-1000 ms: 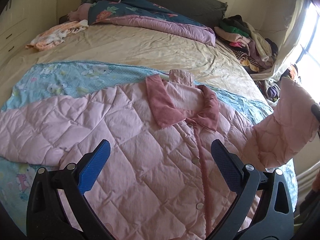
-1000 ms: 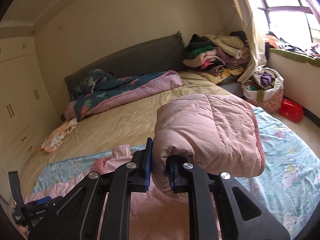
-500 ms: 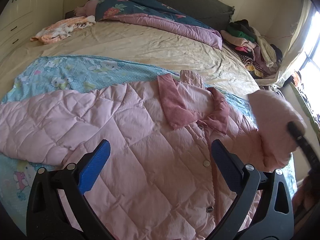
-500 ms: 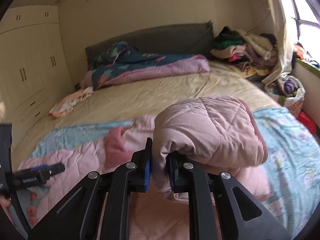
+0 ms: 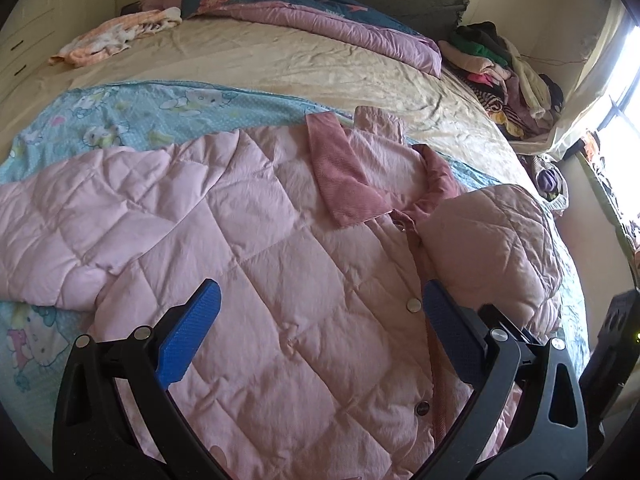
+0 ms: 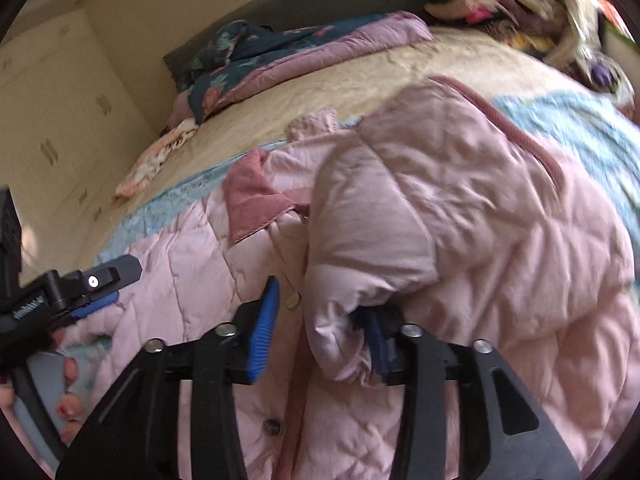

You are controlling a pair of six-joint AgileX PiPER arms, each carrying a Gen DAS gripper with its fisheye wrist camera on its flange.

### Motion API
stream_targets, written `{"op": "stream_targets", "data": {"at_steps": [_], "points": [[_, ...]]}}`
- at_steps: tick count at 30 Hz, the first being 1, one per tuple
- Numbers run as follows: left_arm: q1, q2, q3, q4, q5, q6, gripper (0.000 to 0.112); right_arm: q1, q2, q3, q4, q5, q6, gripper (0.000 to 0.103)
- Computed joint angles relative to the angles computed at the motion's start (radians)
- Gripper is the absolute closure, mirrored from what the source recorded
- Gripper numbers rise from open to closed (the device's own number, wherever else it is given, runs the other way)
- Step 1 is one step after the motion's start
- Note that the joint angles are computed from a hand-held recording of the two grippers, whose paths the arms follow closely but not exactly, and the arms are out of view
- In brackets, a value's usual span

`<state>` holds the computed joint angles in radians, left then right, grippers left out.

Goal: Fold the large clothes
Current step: 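Lift the sleeve with the right gripper and carry it across the jacket body, then lower the sleeve onto the jacket and open the right gripper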

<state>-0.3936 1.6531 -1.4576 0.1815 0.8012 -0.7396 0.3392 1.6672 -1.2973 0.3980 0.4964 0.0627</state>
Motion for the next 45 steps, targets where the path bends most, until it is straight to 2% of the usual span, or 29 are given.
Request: {"op": "stream_targets", "data": {"at_steps": [1, 5, 6, 7, 12, 15, 19, 21, 23, 29, 35, 37, 38, 40, 43, 45], "points": [[0.000, 0.000, -0.001, 0.001, 0.001, 0.000, 0.018, -0.018, -0.023, 0.033, 0.018, -0.018, 0.024, 0.048], [0.013, -0.006, 0.000, -0.041, -0.005, 0.028, 0.018, -0.084, -0.055, 0.079, 0.179, -0.045, -0.033, 0.048], [0.020, -0.011, 0.001, -0.061, -0.007, 0.037, 0.018, -0.090, -0.058, 0.081, 0.205, -0.056, -0.056, 0.057], [0.027, -0.014, -0.002, -0.083, -0.005, 0.048, 0.018, -0.088, -0.064, 0.076, 0.222, -0.065, -0.083, 0.084], [0.103, -0.046, 0.019, -0.293, -0.043, 0.173, 0.018, 0.005, -0.098, 0.046, 0.049, -0.150, -0.072, 0.089], [0.186, -0.069, 0.061, -0.537, -0.083, 0.322, 0.018, 0.082, -0.065, -0.014, -0.158, -0.120, -0.012, 0.089], [0.230, -0.089, 0.094, -0.666, -0.111, 0.406, 0.018, 0.203, 0.015, -0.103, -0.428, -0.031, 0.045, 0.089], [0.246, -0.098, 0.110, -0.700, -0.120, 0.424, 0.018, 0.235, 0.048, -0.123, -0.457, -0.013, 0.037, 0.089], [0.261, -0.102, 0.124, -0.739, -0.125, 0.448, 0.018, 0.245, 0.080, -0.138, -0.412, 0.008, -0.004, 0.088], [0.319, -0.105, 0.186, -0.936, -0.133, 0.581, 0.018, 0.261, 0.138, -0.161, -0.353, 0.080, -0.065, 0.081], [0.318, -0.081, 0.199, -0.918, -0.116, 0.558, 0.018, 0.219, 0.165, -0.201, -0.163, 0.133, -0.176, 0.074], [0.312, -0.062, 0.198, -0.899, -0.106, 0.542, 0.018, 0.181, 0.147, -0.195, -0.048, 0.159, -0.256, 0.059], [0.309, -0.053, 0.199, -0.897, -0.104, 0.536, 0.018, 0.163, 0.128, -0.184, -0.002, 0.163, -0.278, 0.055], [0.312, -0.037, 0.211, -0.928, -0.107, 0.560, 0.018, 0.148, 0.087, -0.154, -0.017, 0.158, -0.253, 0.046], [0.289, -0.004, 0.191, -0.877, -0.111, 0.515, 0.018, 0.124, 0.032, -0.114, -0.064, 0.155, -0.209, 0.042], [0.286, 0.019, 0.187, -0.905, -0.104, 0.536, 0.018, 0.108, -0.008, -0.084, -0.121, 0.154, -0.146, 0.042]]}}
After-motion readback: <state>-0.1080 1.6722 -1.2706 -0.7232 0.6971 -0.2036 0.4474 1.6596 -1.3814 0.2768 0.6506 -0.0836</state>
